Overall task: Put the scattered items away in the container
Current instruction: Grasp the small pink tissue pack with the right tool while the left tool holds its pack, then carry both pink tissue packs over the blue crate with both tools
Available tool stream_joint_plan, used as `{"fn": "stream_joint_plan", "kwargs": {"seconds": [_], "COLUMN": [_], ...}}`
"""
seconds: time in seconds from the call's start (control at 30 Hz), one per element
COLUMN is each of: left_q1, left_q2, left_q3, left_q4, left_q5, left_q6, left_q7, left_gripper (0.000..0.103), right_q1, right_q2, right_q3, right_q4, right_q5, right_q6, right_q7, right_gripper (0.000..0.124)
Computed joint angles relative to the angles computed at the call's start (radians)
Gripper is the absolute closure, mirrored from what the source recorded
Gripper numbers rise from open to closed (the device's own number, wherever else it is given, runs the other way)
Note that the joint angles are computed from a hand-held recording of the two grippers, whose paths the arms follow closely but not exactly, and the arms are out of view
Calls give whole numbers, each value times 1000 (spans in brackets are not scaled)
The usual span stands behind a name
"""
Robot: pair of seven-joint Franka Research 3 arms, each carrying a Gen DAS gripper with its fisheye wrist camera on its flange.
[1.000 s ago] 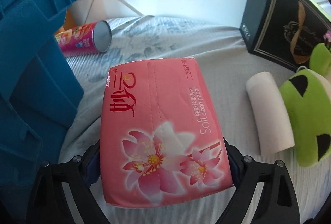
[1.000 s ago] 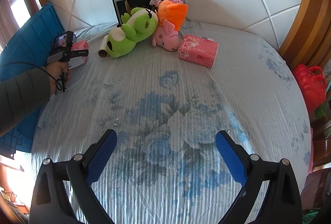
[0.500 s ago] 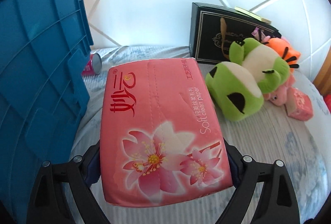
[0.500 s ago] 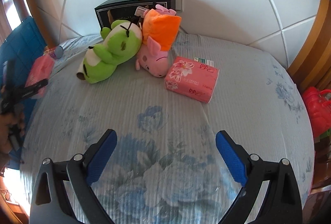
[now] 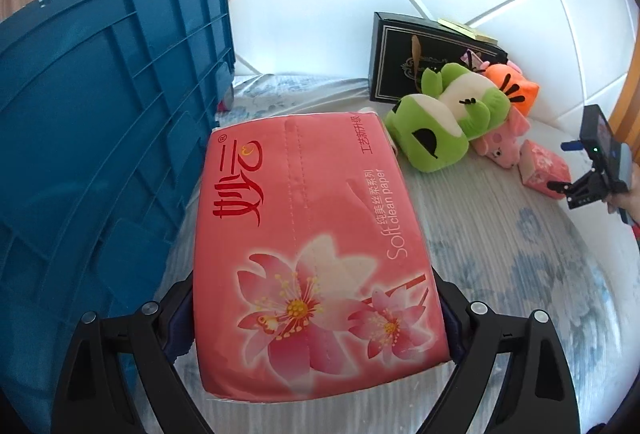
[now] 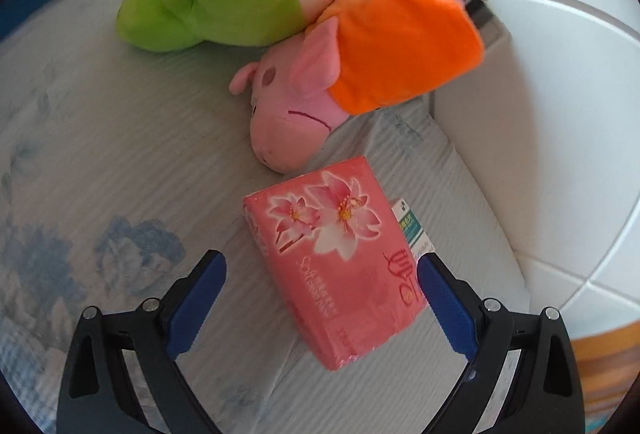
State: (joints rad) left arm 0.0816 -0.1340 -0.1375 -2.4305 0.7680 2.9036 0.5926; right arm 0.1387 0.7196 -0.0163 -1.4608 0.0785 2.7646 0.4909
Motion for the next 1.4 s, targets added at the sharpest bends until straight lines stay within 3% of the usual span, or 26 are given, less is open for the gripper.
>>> {"fn": "stream_joint_plan", "kwargs": {"seconds": [0.2, 0.3, 0.37, 0.4, 0.5, 0.6, 0.83, 1.0, 1.4], "left_q1": [-13, -22, -25, -26, -35, -44, -72, -96, -149], "left_q2": [-65, -83, -97, -102, -114, -116, -130, -151, -216], "left_q3": [-25, -33, -38, -42, -45, -48, -49, -43, -55], "left_q4": [-49, -60, -65, -67, -68, -61, -32, -2, 60], "left_q5": [-16, -32, -37, -36, -53, -66, -113, -179, -311], "left_q6": [-37, -54, -65, -69, -82, -85, -79, -88, -132], "left_q7": [-18, -14, -17, -19, -10, 7, 51, 107, 194], "left_gripper": [10, 10, 10, 10, 10, 10, 10, 10, 10], "right_q1": [-8, -16, -20, -18, -39, -55, -71, -67, -32], "right_q2": [179, 233, 273, 272, 225, 133, -127, -324, -741], "right_q3": [-13, -6, -6, -8, 17, 34, 48, 47, 9], "right_q4": [289, 374, 461, 462, 407, 266, -98, -297, -595], "right_q5": [-39, -37, -20, -17, 27, 69, 153, 231, 280], "right_q6": [-210, -256, -342, -344, -344, -302, -191, -163, -169], "right_q7": [-41, -55, -23, -10, 21, 26, 48, 134, 409], "right_gripper": [25, 21, 21, 25, 40, 42, 42, 42, 42]}}
